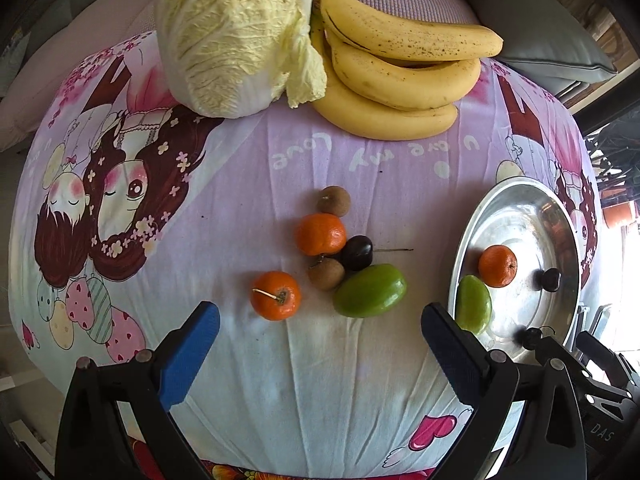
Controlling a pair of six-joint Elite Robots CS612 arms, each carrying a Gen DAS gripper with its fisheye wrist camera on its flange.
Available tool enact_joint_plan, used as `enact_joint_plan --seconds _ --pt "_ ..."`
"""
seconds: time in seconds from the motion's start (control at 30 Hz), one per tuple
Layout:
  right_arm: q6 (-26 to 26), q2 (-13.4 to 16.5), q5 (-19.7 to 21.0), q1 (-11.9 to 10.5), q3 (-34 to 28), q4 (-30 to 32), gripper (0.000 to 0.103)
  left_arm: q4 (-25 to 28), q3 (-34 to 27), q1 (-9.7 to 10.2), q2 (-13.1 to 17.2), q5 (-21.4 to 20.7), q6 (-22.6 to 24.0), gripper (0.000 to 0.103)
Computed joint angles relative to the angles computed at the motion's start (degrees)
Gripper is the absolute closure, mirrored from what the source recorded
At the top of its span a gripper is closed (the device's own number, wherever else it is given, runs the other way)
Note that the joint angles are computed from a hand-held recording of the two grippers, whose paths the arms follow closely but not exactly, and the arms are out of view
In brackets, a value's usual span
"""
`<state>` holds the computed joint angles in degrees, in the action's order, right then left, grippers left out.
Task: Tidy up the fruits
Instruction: 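Move both open tools over the remaining fruit cluster beside the bowl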
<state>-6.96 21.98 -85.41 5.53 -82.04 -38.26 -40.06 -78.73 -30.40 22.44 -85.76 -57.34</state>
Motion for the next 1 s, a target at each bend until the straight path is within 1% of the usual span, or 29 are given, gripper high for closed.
enact_joint_plan --seconds 0.2,0.67,0.83,1.0 --pt "-1.12 -0.15 -0.63 1.56 -0.21 0.48 0.0 3.3 -3.94 1.04 1.28 0.31 -1.76 0.002" --pt "-3.62 0.36 0.59 6.21 0.62 1.82 0.0 10.26 -12.93 3.61 4.68 0.02 -6.15 0.002" --pt "-4.97 0.62 1.42 7.38 1.03 2.24 0.0 11.55 -15.05 4.27 5.7 -0.58 -7.56 0.002" --pt "-6.26 0.64 1.8 7.82 1.76 2.53 0.0 10.92 -15.68 4.57 6.47 -1.52 -7.44 0.002"
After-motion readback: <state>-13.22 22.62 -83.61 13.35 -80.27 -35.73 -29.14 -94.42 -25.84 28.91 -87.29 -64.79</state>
